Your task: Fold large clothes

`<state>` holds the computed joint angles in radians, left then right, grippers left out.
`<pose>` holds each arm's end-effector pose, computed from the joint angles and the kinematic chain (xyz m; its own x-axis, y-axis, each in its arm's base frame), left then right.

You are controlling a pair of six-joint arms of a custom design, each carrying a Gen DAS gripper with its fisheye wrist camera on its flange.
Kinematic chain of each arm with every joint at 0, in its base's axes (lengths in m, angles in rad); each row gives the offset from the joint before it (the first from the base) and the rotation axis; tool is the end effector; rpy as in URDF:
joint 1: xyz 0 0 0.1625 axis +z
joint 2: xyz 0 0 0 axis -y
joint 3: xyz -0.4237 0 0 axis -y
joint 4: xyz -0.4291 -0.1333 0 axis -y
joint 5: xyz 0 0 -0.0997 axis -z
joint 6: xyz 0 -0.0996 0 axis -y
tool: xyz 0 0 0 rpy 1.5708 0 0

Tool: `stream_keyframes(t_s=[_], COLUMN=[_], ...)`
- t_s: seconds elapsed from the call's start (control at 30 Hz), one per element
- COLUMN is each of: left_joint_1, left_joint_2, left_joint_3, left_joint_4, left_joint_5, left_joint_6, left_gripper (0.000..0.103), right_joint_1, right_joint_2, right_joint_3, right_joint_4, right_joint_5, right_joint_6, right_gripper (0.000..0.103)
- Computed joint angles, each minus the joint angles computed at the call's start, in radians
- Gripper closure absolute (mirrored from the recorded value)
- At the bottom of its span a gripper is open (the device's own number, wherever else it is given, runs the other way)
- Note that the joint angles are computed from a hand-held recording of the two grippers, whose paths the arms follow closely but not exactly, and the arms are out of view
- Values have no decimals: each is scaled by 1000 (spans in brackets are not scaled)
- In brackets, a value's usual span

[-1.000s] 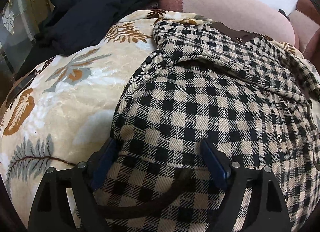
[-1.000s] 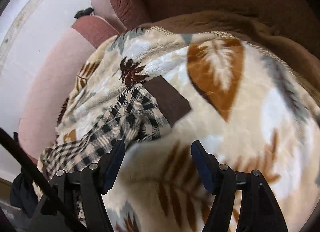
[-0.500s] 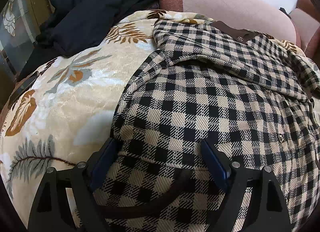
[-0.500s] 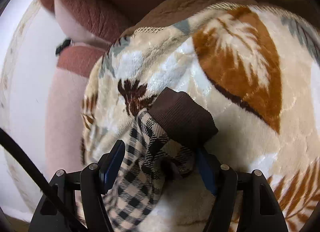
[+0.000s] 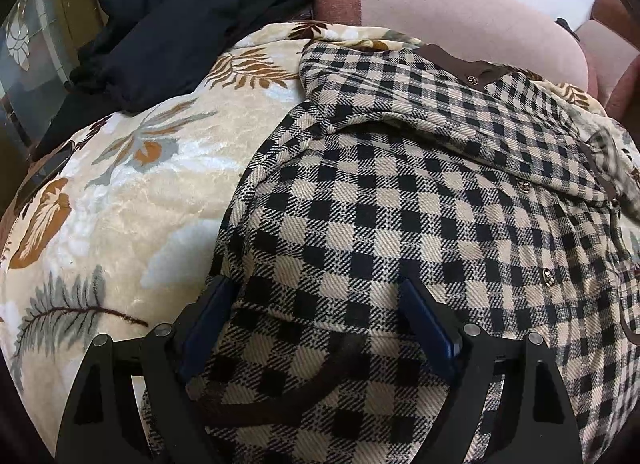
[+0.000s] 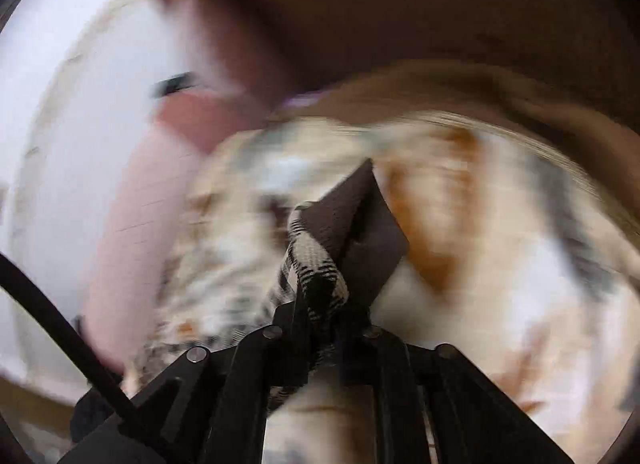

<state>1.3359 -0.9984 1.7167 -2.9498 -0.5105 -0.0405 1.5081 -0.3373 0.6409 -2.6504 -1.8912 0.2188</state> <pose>0.0603 -0.6943 0.2590 -0.6068 -0.4378 -0.6635 0.1593 0.7508 -0.6411 0.0424 -0.9512 0.1768 -0.9015 0.4276 0.0674 0.2463 0.6346 -0.7325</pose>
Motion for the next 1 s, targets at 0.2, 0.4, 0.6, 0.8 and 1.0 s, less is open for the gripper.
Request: stream_keyframes(t_s=[0.2,0.4,0.6,0.8,1.0], left_joint_1=[-10,-16,-27,-19,-10], left_joint_2=[-21,-46,-55,-81,-131], left_joint_3=[26,49,61,53,55], left_joint_4=[-69,-92,-91,-82,-130], left_joint_5=[-47,-98,-112,-129,-92], left_joint_6=[37,59,72,38,29], left_gripper=[18,18,18,18,18], right_joint_1=[-87,-83,-45,35,197], right_joint_2=[-183,-206,-109,12,171], right_joint_3=[365,443,282,50,-153], right_joint_4=[-202,-279,-190,-63,-54], right_joint_5=[73,138,18,-246,-284], right_joint_6=[188,149,67,-96,-481], right_gripper=[55,44,40,90,91])
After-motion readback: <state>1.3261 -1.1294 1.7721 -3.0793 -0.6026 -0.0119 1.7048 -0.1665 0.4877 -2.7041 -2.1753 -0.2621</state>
